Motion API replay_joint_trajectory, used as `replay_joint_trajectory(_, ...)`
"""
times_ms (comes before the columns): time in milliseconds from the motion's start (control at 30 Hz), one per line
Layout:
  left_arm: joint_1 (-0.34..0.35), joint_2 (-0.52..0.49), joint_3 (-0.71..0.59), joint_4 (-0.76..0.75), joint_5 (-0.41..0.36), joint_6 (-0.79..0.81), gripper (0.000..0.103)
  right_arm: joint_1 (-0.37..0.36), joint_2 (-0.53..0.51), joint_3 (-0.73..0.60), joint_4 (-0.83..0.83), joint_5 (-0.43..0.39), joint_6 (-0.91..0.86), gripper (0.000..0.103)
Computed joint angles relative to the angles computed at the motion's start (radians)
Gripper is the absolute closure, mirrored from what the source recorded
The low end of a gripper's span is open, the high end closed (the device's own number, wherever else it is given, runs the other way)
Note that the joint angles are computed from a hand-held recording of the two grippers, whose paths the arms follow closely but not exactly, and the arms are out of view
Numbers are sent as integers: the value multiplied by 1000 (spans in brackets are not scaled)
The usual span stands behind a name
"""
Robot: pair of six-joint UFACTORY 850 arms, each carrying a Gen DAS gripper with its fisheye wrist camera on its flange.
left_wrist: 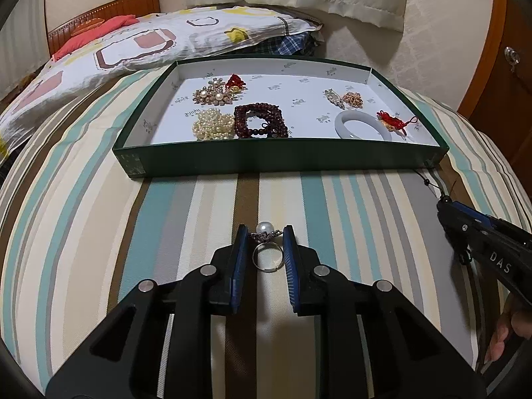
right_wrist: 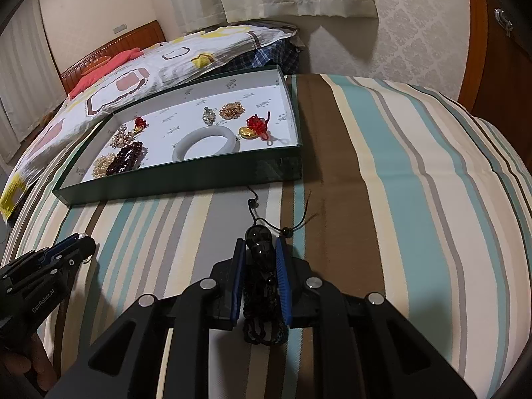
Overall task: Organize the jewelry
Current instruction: 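Close the right tool on the black corded pendant while the left tool grasps the pearl ring, then carry the black pendant and pearl ring with both tools over the box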
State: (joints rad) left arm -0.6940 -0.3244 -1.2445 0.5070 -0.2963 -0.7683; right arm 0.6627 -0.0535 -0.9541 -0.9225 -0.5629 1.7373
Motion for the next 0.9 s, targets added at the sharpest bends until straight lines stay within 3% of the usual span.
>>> replay_joint_trajectory(900,12,73,18,151,58,-148,82,55,26,-59,-148,-24,90,88)
